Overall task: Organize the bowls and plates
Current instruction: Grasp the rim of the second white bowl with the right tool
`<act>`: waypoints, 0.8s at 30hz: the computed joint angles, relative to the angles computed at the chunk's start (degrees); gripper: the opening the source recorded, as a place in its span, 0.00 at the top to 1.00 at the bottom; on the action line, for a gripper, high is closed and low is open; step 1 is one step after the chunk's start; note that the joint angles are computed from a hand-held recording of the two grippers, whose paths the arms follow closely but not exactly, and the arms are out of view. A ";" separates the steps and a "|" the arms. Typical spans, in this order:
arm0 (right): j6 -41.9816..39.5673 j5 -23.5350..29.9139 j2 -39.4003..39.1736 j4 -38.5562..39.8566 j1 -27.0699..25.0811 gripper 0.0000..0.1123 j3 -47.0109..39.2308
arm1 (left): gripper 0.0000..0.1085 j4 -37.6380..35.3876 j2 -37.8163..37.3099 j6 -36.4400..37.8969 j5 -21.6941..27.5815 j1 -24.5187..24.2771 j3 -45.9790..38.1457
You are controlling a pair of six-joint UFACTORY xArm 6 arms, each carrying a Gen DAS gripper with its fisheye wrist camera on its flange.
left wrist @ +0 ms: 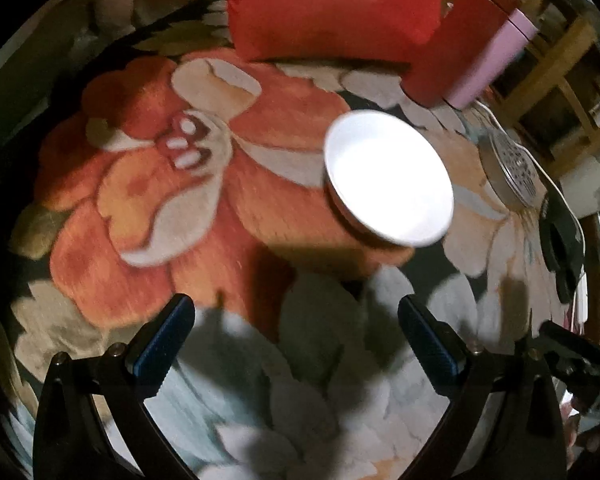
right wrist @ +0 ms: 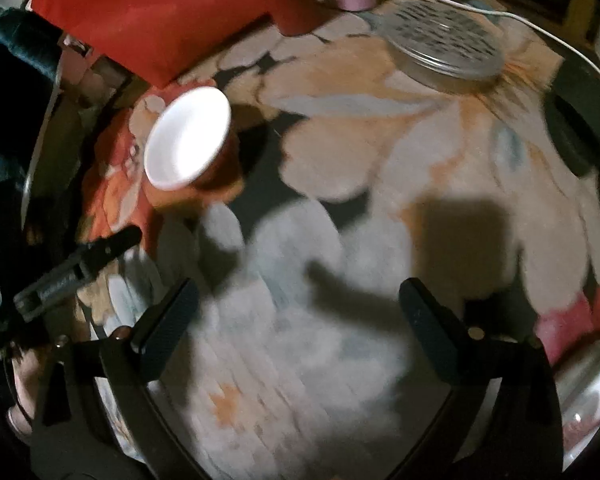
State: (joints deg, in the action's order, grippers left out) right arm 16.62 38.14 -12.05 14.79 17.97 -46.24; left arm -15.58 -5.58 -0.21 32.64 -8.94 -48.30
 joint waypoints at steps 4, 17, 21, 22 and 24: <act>-1.16 -1.49 8.28 4.14 0.37 0.17 -7.00 | 0.14 -0.46 4.04 1.62 0.60 1.22 -4.74; -5.88 -0.89 25.68 12.06 -0.52 0.51 -24.45 | 0.44 -3.48 18.78 2.93 1.59 1.28 -20.25; -8.31 0.41 29.21 14.21 -0.31 0.71 -27.41 | 0.64 -5.76 21.77 3.62 2.36 0.57 -22.94; -8.74 0.73 29.85 14.54 -0.27 0.77 -28.03 | 0.69 -5.49 22.43 3.74 2.83 0.16 -23.61; -9.12 1.58 30.61 14.15 0.06 0.89 -28.58 | 0.87 -6.14 23.18 4.62 5.26 -0.44 -24.69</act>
State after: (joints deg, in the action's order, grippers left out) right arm 7.50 39.72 18.55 28.93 18.03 -74.82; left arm -21.71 17.60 4.41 37.90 -9.38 -72.99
